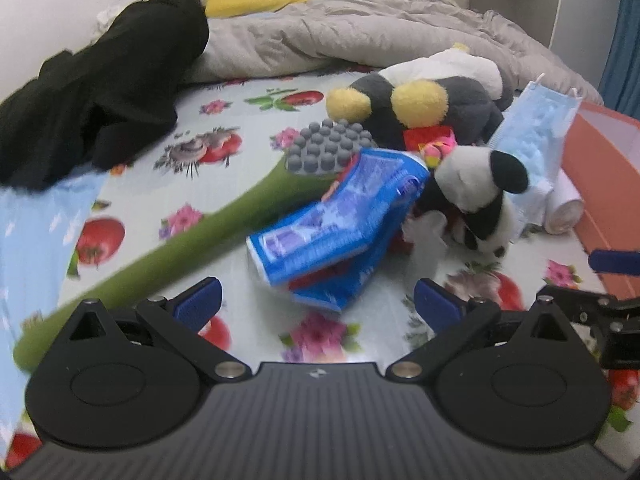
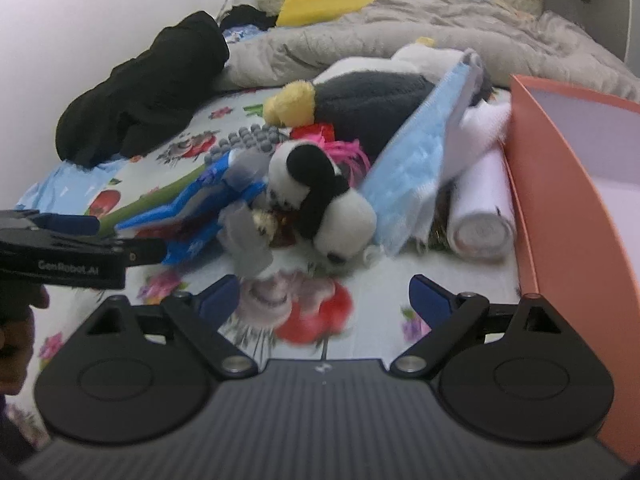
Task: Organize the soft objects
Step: 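Grasp the blue snack packet with the left tool while the right tool grasps the panda plush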
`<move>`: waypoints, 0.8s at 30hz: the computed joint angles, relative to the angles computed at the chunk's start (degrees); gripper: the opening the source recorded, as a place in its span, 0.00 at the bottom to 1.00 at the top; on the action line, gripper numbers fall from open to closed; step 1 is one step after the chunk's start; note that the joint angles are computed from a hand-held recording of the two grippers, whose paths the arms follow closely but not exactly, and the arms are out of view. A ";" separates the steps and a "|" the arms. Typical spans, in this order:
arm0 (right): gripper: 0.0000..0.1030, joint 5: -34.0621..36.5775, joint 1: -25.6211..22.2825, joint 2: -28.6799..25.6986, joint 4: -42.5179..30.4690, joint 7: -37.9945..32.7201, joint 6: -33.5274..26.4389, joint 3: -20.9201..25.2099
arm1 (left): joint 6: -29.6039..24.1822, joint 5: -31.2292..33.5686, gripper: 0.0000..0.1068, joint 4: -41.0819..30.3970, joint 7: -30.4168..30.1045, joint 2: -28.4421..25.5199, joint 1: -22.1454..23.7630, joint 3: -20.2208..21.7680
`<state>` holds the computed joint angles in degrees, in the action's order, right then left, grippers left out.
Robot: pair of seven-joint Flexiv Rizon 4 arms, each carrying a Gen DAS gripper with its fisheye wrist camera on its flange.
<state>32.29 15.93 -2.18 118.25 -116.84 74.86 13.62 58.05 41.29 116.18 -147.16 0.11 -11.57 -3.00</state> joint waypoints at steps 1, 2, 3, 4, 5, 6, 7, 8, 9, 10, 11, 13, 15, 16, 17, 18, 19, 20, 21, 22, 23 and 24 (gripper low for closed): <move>0.91 -0.65 0.41 -1.37 -0.44 -0.39 1.82 -0.01 | 0.20 0.47 0.96 -0.59 0.46 -0.79 0.27 0.03; 0.91 -1.53 0.58 -2.51 -0.75 -0.27 3.32 0.08 | 0.23 1.08 0.96 -1.08 0.51 -1.39 0.33 0.13; 0.91 -2.28 0.58 -3.74 -1.30 -0.25 4.57 0.28 | 0.18 1.79 0.96 -1.64 0.39 -2.05 0.34 0.28; 0.91 -3.33 0.50 -4.86 -1.71 0.14 5.67 0.52 | 0.31 2.43 0.96 -2.06 0.25 -2.66 0.30 0.54; 0.91 -4.96 0.55 -6.12 -1.96 0.98 7.15 0.64 | 0.58 2.73 0.94 -2.45 0.49 -3.39 0.30 0.84; 0.91 -6.70 0.48 -7.10 -2.12 1.76 7.95 0.76 | 0.78 2.90 0.92 -2.64 0.75 -3.85 0.17 1.17; 0.91 -10.44 1.18 -8.02 -1.92 4.26 8.03 -0.16 | 0.91 3.10 0.88 -2.95 0.87 -4.48 0.08 1.50; 0.91 -12.13 1.00 -8.87 -2.26 5.26 7.71 -0.13 | 0.77 2.86 0.85 -3.15 1.19 -5.00 -0.06 1.80; 0.91 -11.08 -0.58 -9.72 -3.46 4.06 6.84 1.51 | 1.10 2.44 0.80 -3.17 1.74 -5.47 -0.14 2.11; 0.89 -9.44 -2.35 -10.50 -4.59 2.54 6.60 3.53 | 2.00 2.09 0.79 -3.12 2.29 -5.97 -0.14 2.46; 0.81 -8.49 -3.45 -11.16 -5.20 1.54 7.24 4.94 | 2.40 2.27 0.79 -3.12 2.23 -6.21 -0.35 2.85; 0.70 -10.72 -3.17 -12.03 -4.99 2.73 8.30 5.03 | 2.55 3.48 0.73 -3.48 1.32 -6.64 -0.90 3.50; 0.68 -12.28 -3.50 -13.00 -5.22 4.15 8.34 5.48 | 3.38 3.40 0.67 -3.55 1.39 -7.18 -1.05 3.95; 0.66 -12.88 -3.64 -13.47 -5.41 5.01 8.43 5.70 | 4.20 3.07 0.64 -3.42 1.83 -7.45 -1.01 4.14; 0.65 -13.42 -3.86 -13.79 -5.44 5.60 8.74 6.00 | 4.77 2.85 0.63 -3.37 2.23 -7.64 -1.06 4.33; 0.65 -14.31 -3.78 -14.08 -5.23 6.30 9.44 5.98 | 5.04 3.11 0.60 -3.46 2.27 -7.75 -1.27 4.53; 0.63 -15.72 -3.29 -14.18 -4.71 7.46 10.32 5.47 | 5.09 3.38 0.55 -3.58 2.27 -7.78 -1.50 4.71; 0.62 -16.88 -3.15 -14.25 -4.30 8.44 10.96 5.33 | 5.11 3.47 0.53 -3.58 2.29 -7.74 -1.67 4.86; 0.62 -17.44 -3.72 -14.33 -4.24 8.87 11.12 5.91 | 5.04 3.33 0.47 -3.46 2.18 -7.54 -1.81 4.97; 0.61 -17.74 -4.44 -14.43 -4.33 9.17 11.03 6.62 | 5.26 2.94 0.44 -3.21 2.10 -7.31 -1.81 5.06; 0.60 -18.20 -4.83 -14.37 -4.38 9.83 10.62 6.92 | 5.69 2.27 0.38 -2.82 2.18 -6.95 -1.69 5.11; 0.60 -18.49 -5.28 -14.08 -4.35 10.31 10.03 7.28 | 6.19 1.47 0.33 -2.38 2.42 -6.56 -1.53 5.10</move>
<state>13.79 10.65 -16.26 113.90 -106.53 84.88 20.90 64.23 42.76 113.80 -144.75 -6.45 -13.10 2.09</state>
